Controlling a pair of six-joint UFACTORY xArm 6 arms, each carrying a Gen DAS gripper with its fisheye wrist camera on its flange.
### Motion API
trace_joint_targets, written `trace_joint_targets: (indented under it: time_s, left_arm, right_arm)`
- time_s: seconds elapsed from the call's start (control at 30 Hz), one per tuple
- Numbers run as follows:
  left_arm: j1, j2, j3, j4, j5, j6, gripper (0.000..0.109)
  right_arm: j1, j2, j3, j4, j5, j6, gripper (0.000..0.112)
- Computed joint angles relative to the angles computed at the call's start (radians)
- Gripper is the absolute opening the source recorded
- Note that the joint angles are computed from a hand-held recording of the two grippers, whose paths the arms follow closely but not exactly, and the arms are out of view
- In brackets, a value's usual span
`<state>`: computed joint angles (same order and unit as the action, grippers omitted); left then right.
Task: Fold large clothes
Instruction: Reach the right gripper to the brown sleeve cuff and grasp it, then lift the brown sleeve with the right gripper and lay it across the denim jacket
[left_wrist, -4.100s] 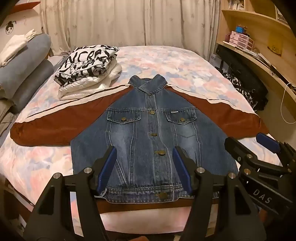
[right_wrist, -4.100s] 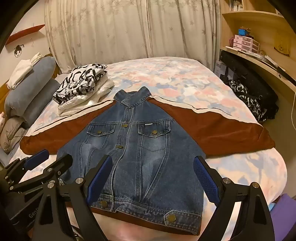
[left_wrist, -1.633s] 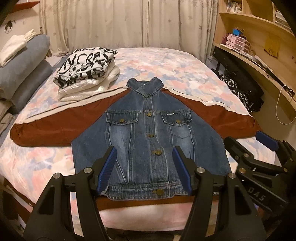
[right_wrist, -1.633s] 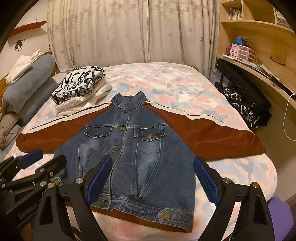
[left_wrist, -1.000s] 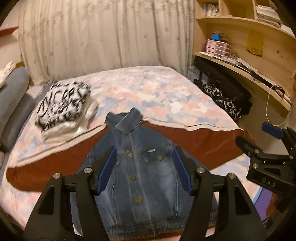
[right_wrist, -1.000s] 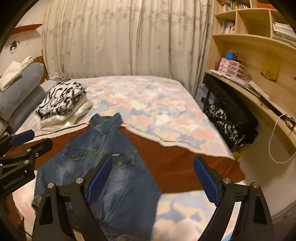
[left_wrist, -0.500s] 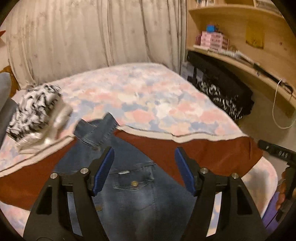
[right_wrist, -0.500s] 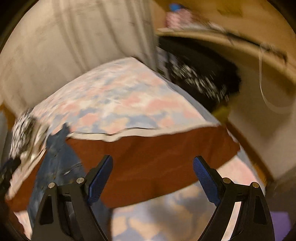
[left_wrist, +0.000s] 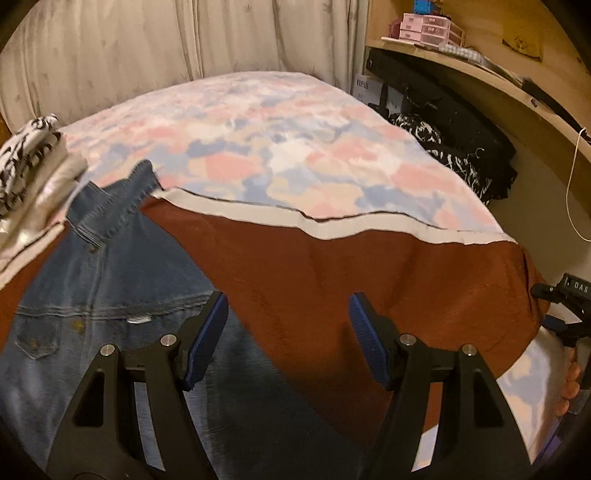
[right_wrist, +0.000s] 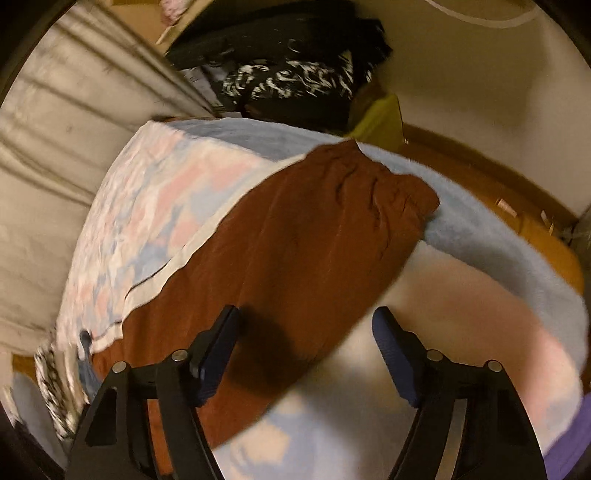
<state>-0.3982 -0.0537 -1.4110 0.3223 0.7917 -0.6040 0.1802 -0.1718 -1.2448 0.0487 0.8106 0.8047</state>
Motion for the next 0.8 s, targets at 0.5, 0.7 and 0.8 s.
trace_joint_targets:
  time_s: [0.5,0.7,0.8]
  left_arm:
    - [0.081,-0.175,0.131,-0.152,-0.047,0.183,0.066]
    - [0.184,-0.347,0.228,-0.076,-0.022,0.187,0.066]
    - [0.279,-0.426,0.269,-0.097,-0.009,0.219,0.066]
  right_arm:
    - [0.17,0.138,-0.172,-0.497,-0.136,0.248,0.007]
    - [0.371,0.285,-0.48,-0.531,-0.172,0.1,0.007]
    - [0.479,0.445,-0.714,-0.428,-0.139,-0.044,0.007]
